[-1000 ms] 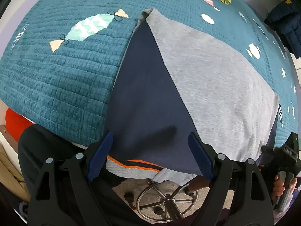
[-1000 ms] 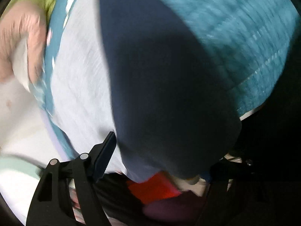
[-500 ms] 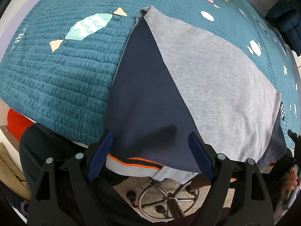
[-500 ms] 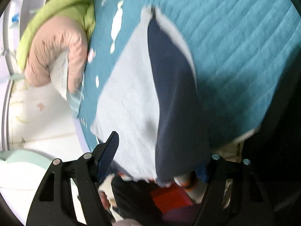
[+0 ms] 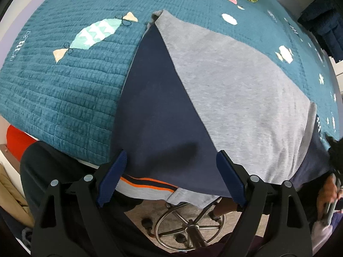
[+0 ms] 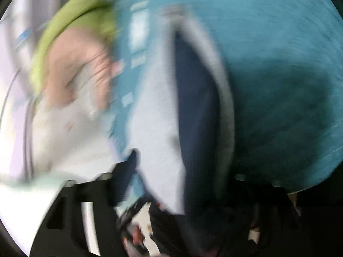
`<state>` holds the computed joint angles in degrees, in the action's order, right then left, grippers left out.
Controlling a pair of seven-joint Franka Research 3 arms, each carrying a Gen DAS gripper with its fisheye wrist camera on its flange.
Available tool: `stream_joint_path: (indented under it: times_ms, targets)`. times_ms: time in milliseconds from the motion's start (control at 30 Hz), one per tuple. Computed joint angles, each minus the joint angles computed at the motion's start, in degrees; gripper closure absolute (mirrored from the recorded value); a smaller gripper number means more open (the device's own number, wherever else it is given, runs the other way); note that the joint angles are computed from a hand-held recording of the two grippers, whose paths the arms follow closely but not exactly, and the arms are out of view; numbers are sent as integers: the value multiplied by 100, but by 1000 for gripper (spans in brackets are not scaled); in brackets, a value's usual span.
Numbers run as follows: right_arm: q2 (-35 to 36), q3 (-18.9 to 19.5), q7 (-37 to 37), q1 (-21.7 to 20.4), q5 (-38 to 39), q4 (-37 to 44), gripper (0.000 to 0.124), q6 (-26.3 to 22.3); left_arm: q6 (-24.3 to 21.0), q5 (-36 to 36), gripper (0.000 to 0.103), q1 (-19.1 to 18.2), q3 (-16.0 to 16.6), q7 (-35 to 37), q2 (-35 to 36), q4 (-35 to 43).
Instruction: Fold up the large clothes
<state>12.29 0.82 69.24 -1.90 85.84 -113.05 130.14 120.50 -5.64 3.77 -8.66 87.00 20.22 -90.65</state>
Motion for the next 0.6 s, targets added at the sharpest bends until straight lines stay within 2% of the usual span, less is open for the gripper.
stream_joint_path:
  times_ms: [33,67,100,133,167,200,233,267,333,433,533,600]
  targets:
    - [41,0,-41,34,-183,111,67,32,12,-46,17,7,-14,1,-3,5]
    - [151,-9,213,103,-568,267,67,137,5,-89,17,10,-28,1,-7,13]
    - [263,-14,533,156,-916,387,67,239,-8,-115,17,2,-40,-5,3,39]
    - [440,-217,1235,409,-1666,566,67,342,-11,-108,17,-21,-50,-16,6,60]
    - [649,-366,1996,590,-2543,761,72,309,6,-103,17,-43,-64,-3,-6,60]
    - [756,-316,2375,570,-3019,852,93,301,27,-119,17,-55,-82,31,-32,42]
    - [725,-69,2462,350,-3092,821,94,405,57,-131,18,-77,-103,66,-62,24]
    - [638,-23,2329,309,-2956,739,99,504,81,-126,18,-105,-118,97,-76,29]
    - [552,43,2258,341,-3176,739,102,705,176,-52,19,-190,-133,122,-123,17]
    - [516,19,2406,580,-4124,821,103,1030,225,-28,33,-297,-187,216,-72,154]
    - [341,156,1987,559,-4092,637,103,1324,202,107,45,-479,-248,282,217,590]
    - [329,315,1890,436,-3921,605,103,1444,95,140,59,-574,-307,364,504,1011]
